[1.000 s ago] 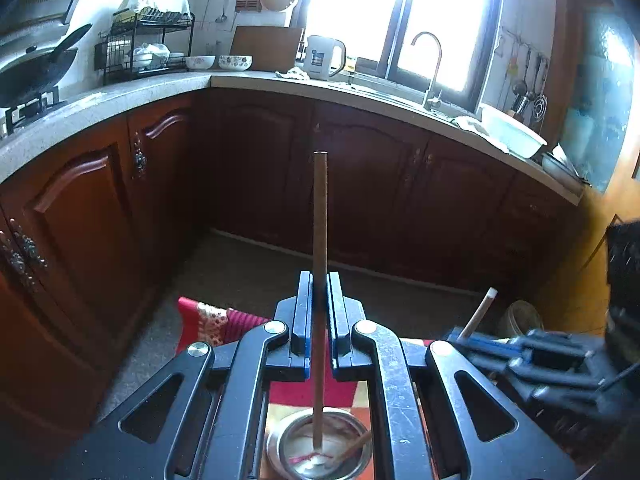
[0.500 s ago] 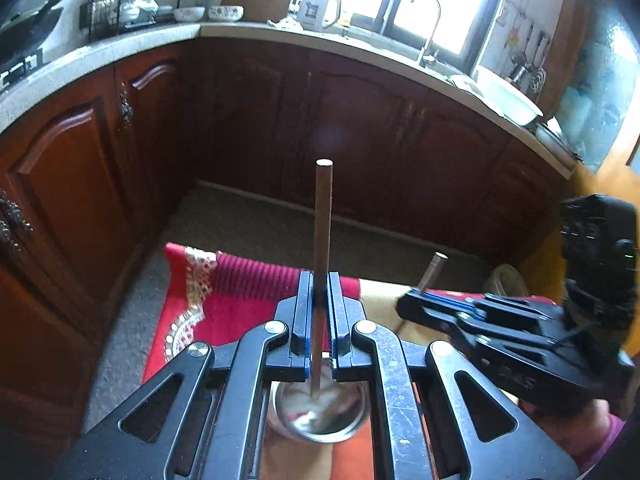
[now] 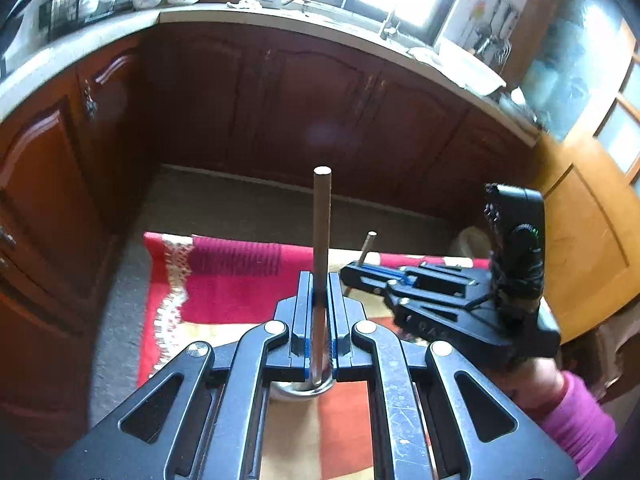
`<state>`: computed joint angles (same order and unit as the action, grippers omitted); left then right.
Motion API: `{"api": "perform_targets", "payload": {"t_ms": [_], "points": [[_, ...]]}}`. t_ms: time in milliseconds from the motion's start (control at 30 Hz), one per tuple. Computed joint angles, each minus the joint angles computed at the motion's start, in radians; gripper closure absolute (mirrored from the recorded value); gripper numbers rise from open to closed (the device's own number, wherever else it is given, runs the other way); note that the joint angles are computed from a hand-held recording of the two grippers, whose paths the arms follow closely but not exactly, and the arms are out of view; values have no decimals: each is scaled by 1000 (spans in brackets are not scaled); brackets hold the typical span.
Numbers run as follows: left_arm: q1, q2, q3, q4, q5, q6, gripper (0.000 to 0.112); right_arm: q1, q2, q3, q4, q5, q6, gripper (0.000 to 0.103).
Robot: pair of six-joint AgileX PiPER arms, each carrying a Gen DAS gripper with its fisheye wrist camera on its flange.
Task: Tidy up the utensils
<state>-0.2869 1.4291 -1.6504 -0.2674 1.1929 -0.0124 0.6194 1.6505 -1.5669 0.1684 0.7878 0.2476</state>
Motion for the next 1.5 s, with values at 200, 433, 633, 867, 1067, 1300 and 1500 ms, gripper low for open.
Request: {"api": "perform_targets", "payload": {"t_ms": [200,433,633,867,1067,1300,1500], "points": [[-49,9,92,75,-66,-49,107,8,11,-9,-10,-4,20,98],[-148,8,260,244,-244,-208,107,11,-6,12,-17,15,35,94],[-220,-14,355,441,-336,-382,100,-2,-73,116,26,-49,18,87],[-271,-43,402,542,-345,-503,70,53,-145,205,-95,-80,108,72],[-335,-113,432,642,-313,-611,61,103,-240,310,-206,-102,214,68],[-464,-202,467,774,-267,-763,56,154,-373,443,-372,-81,382,60],[-610,-239,495,825,-229,-875,55,175,-523,571,-463,-34,473,60]]}}
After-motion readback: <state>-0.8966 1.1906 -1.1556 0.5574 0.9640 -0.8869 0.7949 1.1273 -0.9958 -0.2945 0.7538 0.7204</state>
